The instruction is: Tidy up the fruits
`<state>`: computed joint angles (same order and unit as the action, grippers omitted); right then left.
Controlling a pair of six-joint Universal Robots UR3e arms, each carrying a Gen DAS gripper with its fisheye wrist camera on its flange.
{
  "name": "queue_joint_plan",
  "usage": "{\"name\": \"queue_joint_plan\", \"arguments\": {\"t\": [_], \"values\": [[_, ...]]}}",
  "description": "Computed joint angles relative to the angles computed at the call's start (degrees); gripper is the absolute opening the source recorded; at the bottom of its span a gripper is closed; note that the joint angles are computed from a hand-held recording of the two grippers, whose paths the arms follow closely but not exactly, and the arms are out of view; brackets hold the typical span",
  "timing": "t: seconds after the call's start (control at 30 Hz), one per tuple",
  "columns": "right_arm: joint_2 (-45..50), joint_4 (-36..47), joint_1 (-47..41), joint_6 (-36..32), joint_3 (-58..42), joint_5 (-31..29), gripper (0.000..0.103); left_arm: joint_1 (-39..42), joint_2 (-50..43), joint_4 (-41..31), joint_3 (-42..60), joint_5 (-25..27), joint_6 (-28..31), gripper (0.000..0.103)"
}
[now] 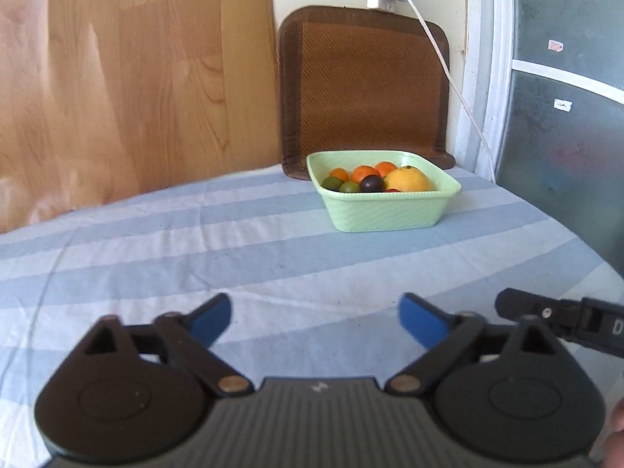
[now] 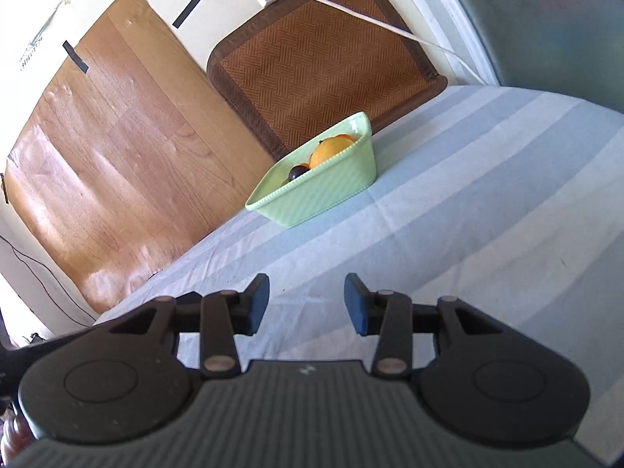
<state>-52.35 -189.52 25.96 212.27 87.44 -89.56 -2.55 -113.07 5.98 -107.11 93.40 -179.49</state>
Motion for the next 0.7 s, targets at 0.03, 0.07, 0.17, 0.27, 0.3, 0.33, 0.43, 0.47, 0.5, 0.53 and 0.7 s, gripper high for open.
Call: {"name": "queue_joint_plan", "arguments": {"t": [0.03, 0.07, 0.17, 0.27, 0.3, 0.33, 0.43, 0.47, 0.5, 0.53, 0.7], "values": [[-0.40, -0.21, 0.34, 0.26, 0.48, -0.60, 0.053, -0.61, 0.12, 1.61, -1.00, 1.34, 0.40, 0.103], [-0.74, -0.70, 0.62, 0.54, 1.08, -1.06, 0.054, -1.10, 0.42, 2.08, -1.57, 2.20, 0.65, 0.103], [-1.49, -1.20, 1.79, 0.47, 1.95, -3.09, 0.054, -1.65, 1.53, 1.01, -2.35, 2.92, 0.21, 0.103], [-1.89, -1.56, 2.72, -0.10, 2.54, -4.78, 0.055, -2.10, 1.88, 0.94, -2.74, 3.54, 0.19, 0.103], [-1.98, -1.72, 2.89, -0.14, 2.76, -5.11, 0.057, -2.31, 1.86, 0.96, -2.80, 3.83, 0.24, 0.103], [-2.03, -1.80, 3.08, -0.03, 2.86, -5.54, 0.060, -2.60, 1.81, 0.67, -2.67, 4.30, 0.27, 0.103], [-1.92, -1.73, 3.23, 0.42, 2.86, -6.02, 0.061, -3.16, 1.54, 0.16, -2.36, 5.27, 0.29, 0.103], [-1.96, -1.72, 3.19, 0.57, 3.01, -5.97, 0.062, -3.24, 1.51, 0.05, -2.42, 5.35, 0.21, 0.103], [-2.00, -1.59, 3.14, 0.72, 3.08, -5.96, 0.062, -3.31, 1.44, -0.16, -2.38, 5.43, 0.10, 0.103], [-2.01, -1.48, 3.20, 0.92, 3.13, -6.07, 0.066, -3.35, 1.31, -0.40, -2.26, 5.48, -0.02, 0.103], [-1.76, -0.51, 3.06, 1.69, 3.03, -5.74, 0.068, -3.61, 0.38, -1.62, -1.65, 6.53, -0.32, 0.103]]}}
